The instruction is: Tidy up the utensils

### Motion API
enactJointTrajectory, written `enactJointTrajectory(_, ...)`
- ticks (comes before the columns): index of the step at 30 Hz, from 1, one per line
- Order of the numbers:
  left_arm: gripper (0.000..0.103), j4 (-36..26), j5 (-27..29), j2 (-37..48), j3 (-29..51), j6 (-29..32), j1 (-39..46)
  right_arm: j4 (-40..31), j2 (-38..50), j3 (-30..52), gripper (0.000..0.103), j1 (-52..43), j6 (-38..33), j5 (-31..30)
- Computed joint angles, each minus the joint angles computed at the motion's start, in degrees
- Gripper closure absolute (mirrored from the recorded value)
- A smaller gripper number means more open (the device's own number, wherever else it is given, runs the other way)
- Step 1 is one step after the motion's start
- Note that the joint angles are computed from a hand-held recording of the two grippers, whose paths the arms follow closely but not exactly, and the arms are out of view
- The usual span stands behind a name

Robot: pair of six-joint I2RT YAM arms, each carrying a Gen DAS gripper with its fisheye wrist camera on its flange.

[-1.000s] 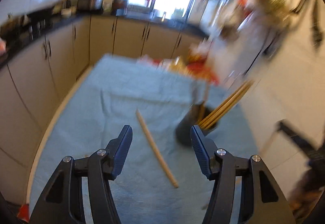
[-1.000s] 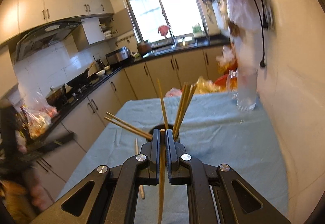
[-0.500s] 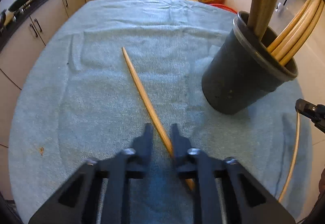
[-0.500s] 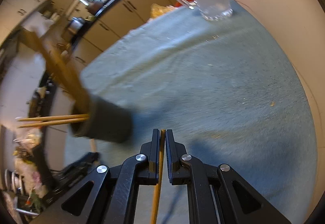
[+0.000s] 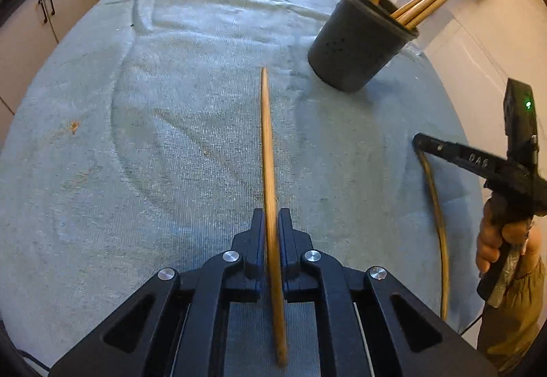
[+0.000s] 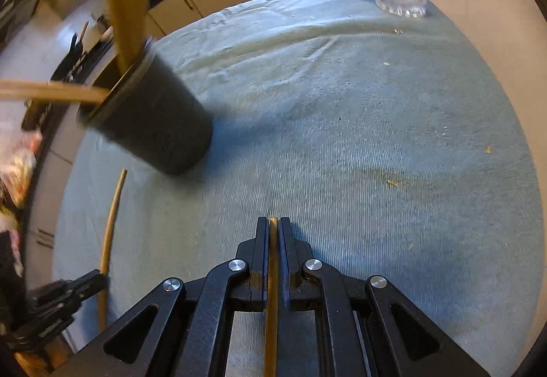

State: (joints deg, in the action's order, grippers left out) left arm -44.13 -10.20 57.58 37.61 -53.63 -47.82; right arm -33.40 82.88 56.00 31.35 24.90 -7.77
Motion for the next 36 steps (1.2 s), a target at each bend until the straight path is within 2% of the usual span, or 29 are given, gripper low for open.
enactJointTrajectory(1, 0.088, 0.0, 0.3, 0.1, 0.5, 1.0, 1.1, -0.1, -0.7, -0.5, 0.097, 0.5, -0.2, 0.4)
enactJointTrajectory(3, 0.070, 0.8, 1.5, 0.6, 1.2, 2.9, 5.5, -0.1, -1.6, -1.3, 0.096, 0.7, -0.2, 0.5)
enactJointTrajectory(5, 0.067, 3.0, 2.1, 3.2, 2.1, 4.8, 9.1, 0.0, -2.5, -2.2, 0.096, 0.8, 0.3, 0.2)
enactJointTrajectory(10, 0.067, 9.4, 1.0, 14.2, 6.3, 11.2, 15.2, -0.8, -3.8, -2.9, 0.093, 1.2, 0.8, 0.5)
enactJointTrajectory(14, 0.067, 10.9, 2.0, 21.1, 11.1, 14.6, 18.3, -2.0, -3.2, -1.7, 0.089, 3.1, 1.9, 1.9)
enactJointTrajectory(18, 0.067, 11.3, 1.0, 23.8, 13.1, 16.5, 18.8, -3.0, -1.4, 0.1, 0.089, 4.7, 2.9, 4.2)
enactJointTrajectory(21, 0.067, 11.4, -0.3, 21.3, 11.2, 16.8, 17.5, -4.0, 0.4, 1.8, 0.089, 6.3, 3.1, 6.7)
enactJointTrajectory(22, 0.068, 11.8, -0.8, 21.7, 11.2, 17.5, 17.1, -4.3, 0.9, 2.4, 0.089, 7.1, 3.2, 7.9)
enactJointTrajectory(23, 0.086, 12.0, -1.6, 21.7, 11.0, 18.6, 16.3, -4.5, 1.2, 2.7, 0.092, 7.8, 3.3, 8.8)
enactJointTrajectory(24, 0.098, 11.8, -2.3, 22.0, 11.2, 19.0, 15.8, -4.3, 1.1, 2.4, 0.097, 7.9, 3.0, 9.1)
enactJointTrajectory(27, 0.098, 12.6, 0.4, 19.0, 9.7, 17.8, 16.8, -2.2, 0.5, 1.3, 0.097, 6.8, 3.3, 6.8)
enactJointTrajectory(30, 0.098, 10.9, -1.6, 13.8, 9.0, 16.2, 15.4, 0.6, -2.8, -1.0, 0.098, 5.5, 4.3, 4.4)
enactJointTrajectory(33, 0.098, 7.4, -5.0, 8.7, 9.8, 14.9, 12.3, 2.7, -8.8, -2.7, 0.097, 6.5, 4.8, 4.4)
enactJointTrajectory(36, 0.098, 2.1, -11.3, 3.3, 12.1, 11.6, 5.6, 3.2, -14.4, -3.2, 0.097, 8.5, 5.0, 6.8)
